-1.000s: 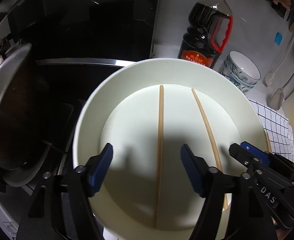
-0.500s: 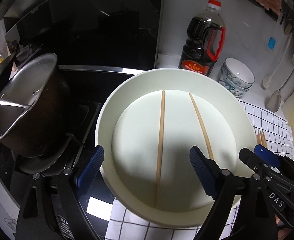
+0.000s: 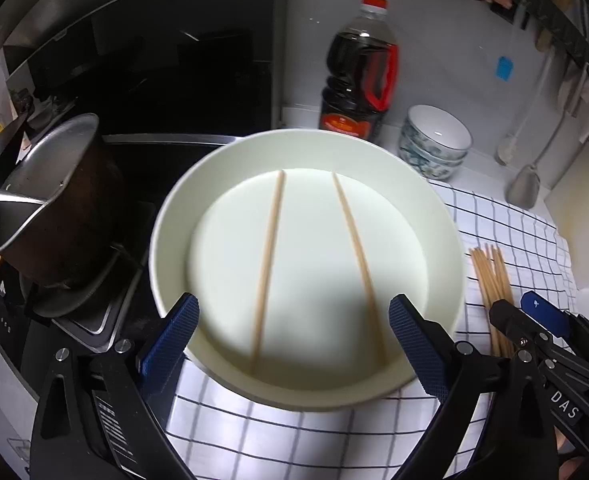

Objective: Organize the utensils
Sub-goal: 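Withdraw both grippers from the tray back to the chopstick bundle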

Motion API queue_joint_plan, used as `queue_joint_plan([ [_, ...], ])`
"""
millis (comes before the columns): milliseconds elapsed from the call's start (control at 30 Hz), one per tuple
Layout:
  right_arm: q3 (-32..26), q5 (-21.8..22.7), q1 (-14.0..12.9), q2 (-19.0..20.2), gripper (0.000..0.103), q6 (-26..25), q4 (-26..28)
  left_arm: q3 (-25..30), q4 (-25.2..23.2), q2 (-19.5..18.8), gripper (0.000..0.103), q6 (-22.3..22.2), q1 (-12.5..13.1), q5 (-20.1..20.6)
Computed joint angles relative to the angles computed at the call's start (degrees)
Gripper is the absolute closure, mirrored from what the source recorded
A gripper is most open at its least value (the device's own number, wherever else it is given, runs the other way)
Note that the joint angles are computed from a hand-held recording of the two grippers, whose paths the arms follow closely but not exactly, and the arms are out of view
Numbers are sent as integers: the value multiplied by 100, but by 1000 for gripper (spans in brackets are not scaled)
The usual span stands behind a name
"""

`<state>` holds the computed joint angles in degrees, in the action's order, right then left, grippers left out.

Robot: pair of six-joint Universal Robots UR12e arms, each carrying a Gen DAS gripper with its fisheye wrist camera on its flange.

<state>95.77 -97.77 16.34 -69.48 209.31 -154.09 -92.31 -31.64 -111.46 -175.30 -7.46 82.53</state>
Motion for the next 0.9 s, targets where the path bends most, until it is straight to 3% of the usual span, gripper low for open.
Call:
queue_joint_plan([
  [567, 1138, -292, -331, -804, 47, 254, -39, -268, 92, 139, 9, 256, -500, -220],
  [900, 1689, -395, -561, -1051, 47, 294, -90, -378, 264, 81, 9, 405, -867, -298],
])
